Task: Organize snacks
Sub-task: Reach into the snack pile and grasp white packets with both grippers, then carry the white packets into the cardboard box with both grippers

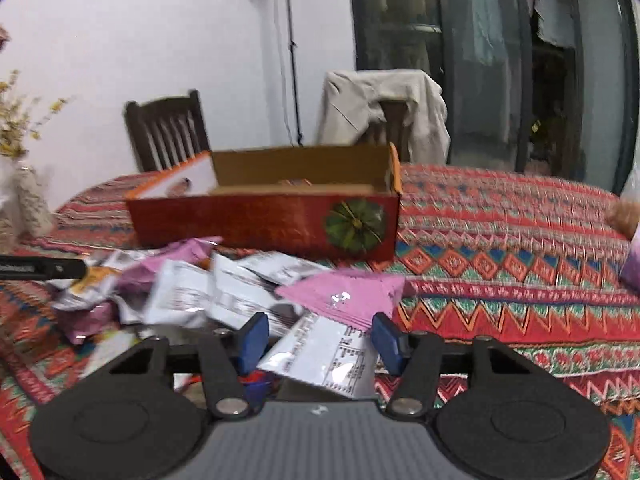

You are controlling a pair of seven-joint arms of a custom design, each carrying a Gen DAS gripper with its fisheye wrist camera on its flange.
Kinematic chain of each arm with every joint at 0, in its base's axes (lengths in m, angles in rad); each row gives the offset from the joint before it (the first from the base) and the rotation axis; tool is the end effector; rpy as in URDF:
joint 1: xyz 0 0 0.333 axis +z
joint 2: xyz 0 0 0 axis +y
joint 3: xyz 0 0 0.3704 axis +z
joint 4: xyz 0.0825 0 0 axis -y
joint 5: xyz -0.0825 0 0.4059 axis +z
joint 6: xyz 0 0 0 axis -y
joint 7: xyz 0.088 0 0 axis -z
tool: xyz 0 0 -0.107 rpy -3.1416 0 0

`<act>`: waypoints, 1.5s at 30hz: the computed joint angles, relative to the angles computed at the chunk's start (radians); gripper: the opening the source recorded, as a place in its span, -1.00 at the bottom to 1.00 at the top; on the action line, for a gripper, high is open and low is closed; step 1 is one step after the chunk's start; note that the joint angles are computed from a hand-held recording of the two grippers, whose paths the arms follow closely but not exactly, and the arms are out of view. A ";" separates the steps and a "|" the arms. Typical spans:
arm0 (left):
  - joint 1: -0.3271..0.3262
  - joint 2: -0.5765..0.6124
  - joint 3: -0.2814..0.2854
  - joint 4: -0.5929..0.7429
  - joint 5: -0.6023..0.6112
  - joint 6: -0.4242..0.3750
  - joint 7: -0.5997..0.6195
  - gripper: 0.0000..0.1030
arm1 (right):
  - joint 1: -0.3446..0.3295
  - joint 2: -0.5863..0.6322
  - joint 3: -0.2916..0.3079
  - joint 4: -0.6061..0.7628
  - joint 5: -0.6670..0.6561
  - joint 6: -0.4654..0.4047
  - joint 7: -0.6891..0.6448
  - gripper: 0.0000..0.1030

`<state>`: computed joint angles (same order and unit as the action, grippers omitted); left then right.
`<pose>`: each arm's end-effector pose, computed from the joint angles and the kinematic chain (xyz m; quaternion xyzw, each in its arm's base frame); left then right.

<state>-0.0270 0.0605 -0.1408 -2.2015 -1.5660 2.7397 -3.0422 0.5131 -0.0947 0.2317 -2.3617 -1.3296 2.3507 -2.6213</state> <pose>0.5712 -0.0562 0.4180 -0.4696 0.7561 -0.4302 0.1509 0.3872 0.3401 0.4205 -0.5005 0.7301 -0.3585 0.2965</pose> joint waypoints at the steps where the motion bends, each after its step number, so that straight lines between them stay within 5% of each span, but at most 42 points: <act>1: 0.009 0.004 0.007 0.002 0.025 -0.043 -0.025 0.32 | -0.003 0.004 -0.004 -0.002 0.002 0.003 0.004 0.17; 4: 0.041 0.027 0.026 0.024 0.151 -0.193 -0.173 0.23 | -0.013 0.014 -0.014 -0.001 0.001 0.022 0.021 0.22; 8: 0.077 0.045 0.030 0.045 0.192 -0.293 -0.272 -0.14 | -0.014 0.011 -0.015 -0.006 0.014 0.019 0.010 -0.08; 9: 0.083 0.039 0.030 0.041 0.189 -0.300 -0.279 -0.39 | -0.014 0.004 -0.015 -0.012 0.012 0.024 0.016 -0.14; 15: 0.103 -0.069 0.050 -0.053 0.155 -0.325 -0.189 -0.72 | -0.003 -0.042 0.010 -0.044 0.034 0.013 0.000 -0.23; 24: 0.085 -0.347 0.121 -0.297 0.071 -0.287 -0.124 -0.75 | 0.063 -0.173 0.105 -0.134 0.101 -0.110 0.063 -0.23; 33: 0.021 -0.524 0.120 -0.409 0.108 -0.191 -0.184 -0.75 | 0.093 -0.237 0.147 -0.202 0.038 -0.041 0.157 -0.23; 39: -0.029 -0.513 0.118 -0.385 0.079 -0.170 -0.165 -0.75 | 0.099 -0.296 0.150 -0.242 0.040 -0.033 0.167 -0.23; 45: -0.052 -0.378 0.103 -0.231 0.039 -0.177 -0.106 -0.75 | 0.044 -0.352 0.124 -0.242 -0.047 0.015 0.147 -0.23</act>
